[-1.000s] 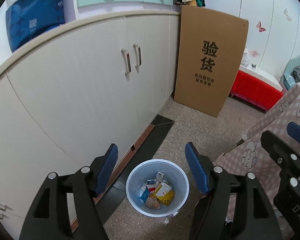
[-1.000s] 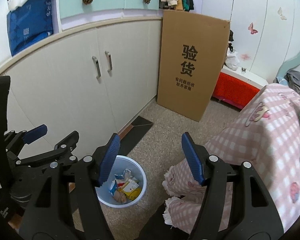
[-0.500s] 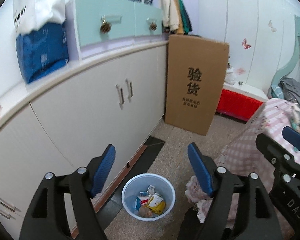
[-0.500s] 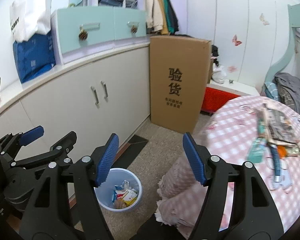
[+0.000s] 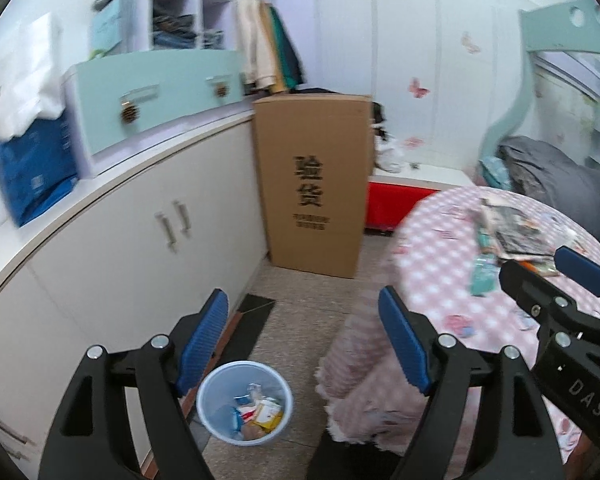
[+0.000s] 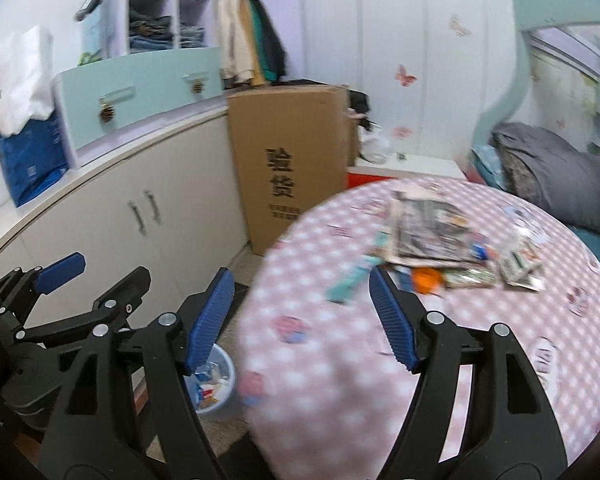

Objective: Collect trash
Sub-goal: 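Move both grippers back over the table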

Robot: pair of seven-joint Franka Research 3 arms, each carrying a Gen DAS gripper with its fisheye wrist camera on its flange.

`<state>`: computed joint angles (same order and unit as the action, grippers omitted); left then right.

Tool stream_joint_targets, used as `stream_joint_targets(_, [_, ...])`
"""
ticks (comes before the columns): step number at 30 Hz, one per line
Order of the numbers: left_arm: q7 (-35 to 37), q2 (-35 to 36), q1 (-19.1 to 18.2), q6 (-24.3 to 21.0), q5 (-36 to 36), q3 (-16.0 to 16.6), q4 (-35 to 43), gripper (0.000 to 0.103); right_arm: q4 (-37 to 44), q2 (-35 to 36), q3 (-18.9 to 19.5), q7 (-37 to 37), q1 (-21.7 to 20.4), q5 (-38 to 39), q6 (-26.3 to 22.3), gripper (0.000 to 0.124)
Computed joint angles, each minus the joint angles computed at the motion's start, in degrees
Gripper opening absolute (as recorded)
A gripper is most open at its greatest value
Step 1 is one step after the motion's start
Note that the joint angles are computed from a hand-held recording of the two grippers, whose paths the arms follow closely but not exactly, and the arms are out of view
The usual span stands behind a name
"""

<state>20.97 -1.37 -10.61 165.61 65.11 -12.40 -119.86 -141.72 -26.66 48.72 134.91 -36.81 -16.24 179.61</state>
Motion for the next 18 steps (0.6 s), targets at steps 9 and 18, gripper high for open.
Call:
stream_joint_targets(9, [19.91,9.59,-6.45,-0.89,-17.66,-2.14,7.57,0.078,-7.69,-3.20,-13.76,-1.24,5.43,1.24,-4.47,0.070])
stream_joint_targets(18, [31.34,18.52,-11.85,-2.30,-26.13,-0.17,16.23,0.078,-9.02,1.36,-23.77,-2.32,10.08,-0.72,-6.17,0.070])
